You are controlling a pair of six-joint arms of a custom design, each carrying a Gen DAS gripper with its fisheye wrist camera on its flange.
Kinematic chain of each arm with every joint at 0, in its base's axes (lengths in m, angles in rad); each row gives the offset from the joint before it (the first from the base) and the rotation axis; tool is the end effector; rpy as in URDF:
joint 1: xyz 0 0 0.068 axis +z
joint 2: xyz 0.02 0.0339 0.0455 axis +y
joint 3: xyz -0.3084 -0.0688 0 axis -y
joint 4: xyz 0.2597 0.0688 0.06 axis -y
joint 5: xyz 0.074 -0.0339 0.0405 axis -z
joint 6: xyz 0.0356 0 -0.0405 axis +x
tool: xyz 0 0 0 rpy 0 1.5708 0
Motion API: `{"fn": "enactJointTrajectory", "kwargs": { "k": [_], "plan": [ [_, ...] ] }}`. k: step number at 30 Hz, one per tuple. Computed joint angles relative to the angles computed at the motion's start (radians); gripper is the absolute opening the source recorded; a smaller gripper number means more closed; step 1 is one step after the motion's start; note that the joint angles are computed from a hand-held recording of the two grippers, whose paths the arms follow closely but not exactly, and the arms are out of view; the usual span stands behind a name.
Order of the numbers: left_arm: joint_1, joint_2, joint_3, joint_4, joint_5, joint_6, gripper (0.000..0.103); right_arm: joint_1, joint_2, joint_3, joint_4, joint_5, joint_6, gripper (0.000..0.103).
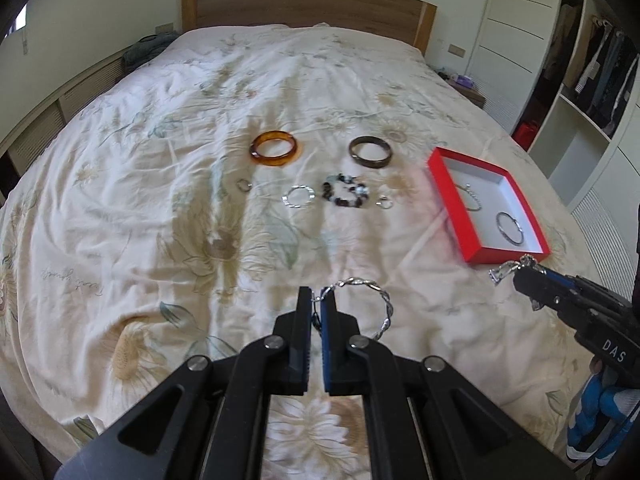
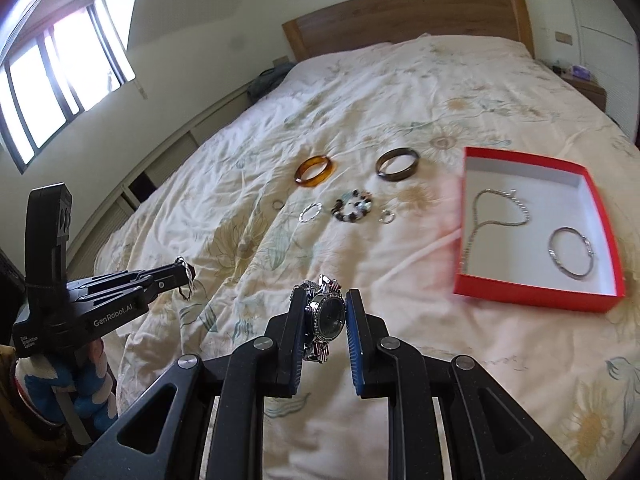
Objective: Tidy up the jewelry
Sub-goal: 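Carry the twisted bangle and watch with both tools over the red box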
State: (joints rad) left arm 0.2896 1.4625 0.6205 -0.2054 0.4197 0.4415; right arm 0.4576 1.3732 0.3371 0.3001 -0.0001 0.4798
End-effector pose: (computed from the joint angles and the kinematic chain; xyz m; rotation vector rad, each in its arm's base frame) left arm 0.2510 0.0597 0.1741 0.3316 2.4796 -0.2577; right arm 0.2015 0.0993 0.1494 0.0261 2.3546 0.4718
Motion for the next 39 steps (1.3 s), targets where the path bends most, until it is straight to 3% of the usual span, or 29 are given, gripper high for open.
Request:
{"fn": "enactJointTrajectory", "kwargs": {
  "k": [8,13,20,28,39],
  "plan": [
    [-0.229,-0.098,-0.013,-0.022,-0.067,-0.117,0.003,-0.261,-0.227,-0.106,-0.105,-0.101,-0.104,0.019],
    [-0.406,-0.054,0.015,0.011,-0.131,-0.195,0.003,-0.52,-0.249,-0.128,-0.142,-0.231,-0.224,0.019],
    [-0.598,0.13,0.141,0.067,-0.17,-0.294,0.003,-0.756,-0.032,-0.05,-0.083,-0.344,-0.371,0.019],
    [-0.734,0.431,0.409,0.087,-0.224,-0.327,0.003,-0.795,0.322,0.188,-0.013,-0.355,-0.417,0.019],
    [-0.79,0.861,0.973,-0.105,-0.254,-0.343,0.003,-0.795,0.692,0.624,-0.184,-0.287,-0.512,0.019]
  ]
}}
